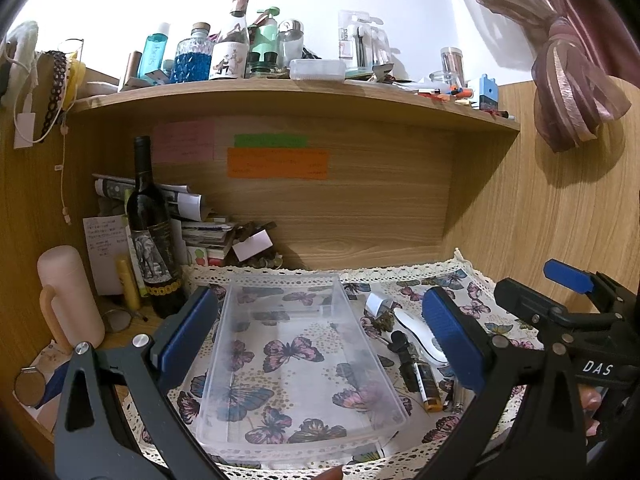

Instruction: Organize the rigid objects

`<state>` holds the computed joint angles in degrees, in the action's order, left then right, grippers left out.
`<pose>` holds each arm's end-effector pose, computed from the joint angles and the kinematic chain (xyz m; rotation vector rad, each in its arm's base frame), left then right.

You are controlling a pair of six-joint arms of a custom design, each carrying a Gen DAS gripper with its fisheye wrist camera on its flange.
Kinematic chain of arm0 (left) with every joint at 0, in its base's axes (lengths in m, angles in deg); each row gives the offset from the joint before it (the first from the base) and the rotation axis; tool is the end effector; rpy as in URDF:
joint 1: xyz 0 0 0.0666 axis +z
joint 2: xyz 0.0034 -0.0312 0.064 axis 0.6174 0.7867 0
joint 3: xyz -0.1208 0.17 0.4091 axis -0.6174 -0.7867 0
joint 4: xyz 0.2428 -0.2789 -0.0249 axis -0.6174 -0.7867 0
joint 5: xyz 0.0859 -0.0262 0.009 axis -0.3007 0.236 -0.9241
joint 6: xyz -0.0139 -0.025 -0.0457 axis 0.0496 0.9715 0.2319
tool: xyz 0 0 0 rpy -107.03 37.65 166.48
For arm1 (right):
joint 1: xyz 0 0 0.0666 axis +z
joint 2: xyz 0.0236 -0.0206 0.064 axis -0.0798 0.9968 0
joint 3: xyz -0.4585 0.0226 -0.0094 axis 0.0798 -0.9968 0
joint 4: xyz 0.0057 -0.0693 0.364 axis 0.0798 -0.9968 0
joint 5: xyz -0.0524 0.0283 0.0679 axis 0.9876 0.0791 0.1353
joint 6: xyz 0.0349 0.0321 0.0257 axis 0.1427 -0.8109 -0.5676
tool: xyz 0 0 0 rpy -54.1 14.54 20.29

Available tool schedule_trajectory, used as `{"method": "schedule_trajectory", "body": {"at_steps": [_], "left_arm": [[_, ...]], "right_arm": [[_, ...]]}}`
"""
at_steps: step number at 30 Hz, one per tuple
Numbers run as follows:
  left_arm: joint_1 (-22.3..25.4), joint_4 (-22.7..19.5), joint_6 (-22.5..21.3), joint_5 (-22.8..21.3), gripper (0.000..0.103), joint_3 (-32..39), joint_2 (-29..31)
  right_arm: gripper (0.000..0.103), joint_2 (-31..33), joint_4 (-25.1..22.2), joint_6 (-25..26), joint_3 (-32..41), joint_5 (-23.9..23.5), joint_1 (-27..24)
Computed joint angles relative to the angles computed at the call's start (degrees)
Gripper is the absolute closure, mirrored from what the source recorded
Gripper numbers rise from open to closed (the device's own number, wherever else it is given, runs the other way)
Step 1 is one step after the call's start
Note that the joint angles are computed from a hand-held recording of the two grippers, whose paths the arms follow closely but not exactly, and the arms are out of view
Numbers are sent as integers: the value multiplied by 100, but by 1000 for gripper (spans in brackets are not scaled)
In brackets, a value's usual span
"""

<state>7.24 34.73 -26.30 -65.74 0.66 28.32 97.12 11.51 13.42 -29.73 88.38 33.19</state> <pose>0.3942 -0.2268 0.3659 0.2288 1.8253 -0.2493 0.3752 0.2653 0.3336 0.0122 1.8264 0.0875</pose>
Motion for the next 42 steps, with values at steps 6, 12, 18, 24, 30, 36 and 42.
{"method": "schedule_trajectory", "body": {"at_steps": [6,12,18,24,30,36,42], "left_arm": [[-7,26,-4,-2,0,-6,7],[-17,33,0,-10,0,-5,10],[-33,26,6,-6,0,-10,0],[-34,26,7,4,0,-11,-1],[-43,46,-20,18,0,-15,2],[9,-60,20,231,0,42,43],[186,-309,78,585,0,202,184]], "right_arm": [[0,-15,6,-3,-4,19,8],[0,-18,15,2,-11,17,9],[0,-15,30,-1,-18,8,3],[0,-19,37,2,-25,1,-1],[0,-18,56,10,-34,-16,-4],[0,19,-49,-9,37,-56,-20],[0,113,-178,-70,138,-157,-141]]}}
